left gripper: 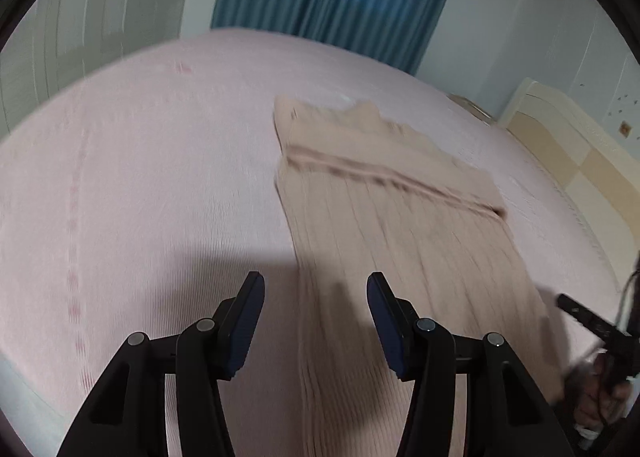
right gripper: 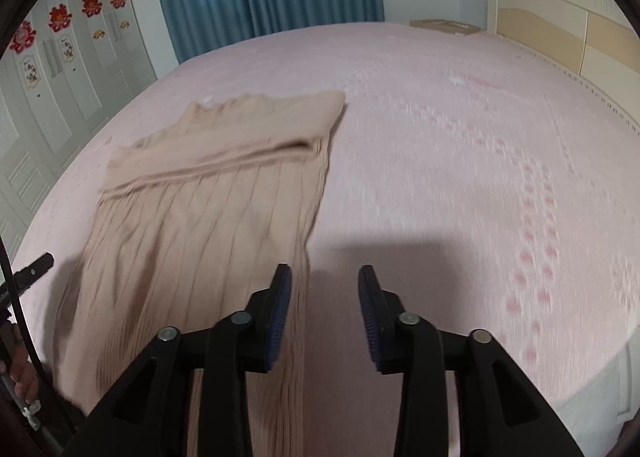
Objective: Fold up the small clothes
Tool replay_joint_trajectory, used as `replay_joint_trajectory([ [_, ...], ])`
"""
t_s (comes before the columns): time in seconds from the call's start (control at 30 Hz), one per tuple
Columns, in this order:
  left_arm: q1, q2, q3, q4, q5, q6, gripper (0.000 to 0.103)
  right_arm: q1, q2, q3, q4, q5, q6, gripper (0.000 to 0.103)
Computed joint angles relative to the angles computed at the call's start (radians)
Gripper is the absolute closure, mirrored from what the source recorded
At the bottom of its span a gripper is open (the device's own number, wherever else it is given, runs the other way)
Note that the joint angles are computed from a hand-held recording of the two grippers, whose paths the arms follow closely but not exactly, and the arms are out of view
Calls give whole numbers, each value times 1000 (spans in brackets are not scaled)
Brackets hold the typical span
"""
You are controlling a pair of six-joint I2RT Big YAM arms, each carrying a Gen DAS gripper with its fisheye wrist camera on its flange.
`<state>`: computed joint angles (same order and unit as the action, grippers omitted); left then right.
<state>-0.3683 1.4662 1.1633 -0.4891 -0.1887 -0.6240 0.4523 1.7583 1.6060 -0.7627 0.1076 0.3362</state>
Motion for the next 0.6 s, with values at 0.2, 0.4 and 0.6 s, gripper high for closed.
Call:
replay_joint_trajectory([
  [0.2,-48,-114,-128,4,21,-133,50,17,-106,-144,28,-96,26,60],
  [0.4,-82,-81,-100,-80,27,-140,50,44,-122,-171,14,-109,13,58],
  [0.6,-94,-14,-37,-136,-7,-119,57,62,-64,-125,-46,-72,23,58],
])
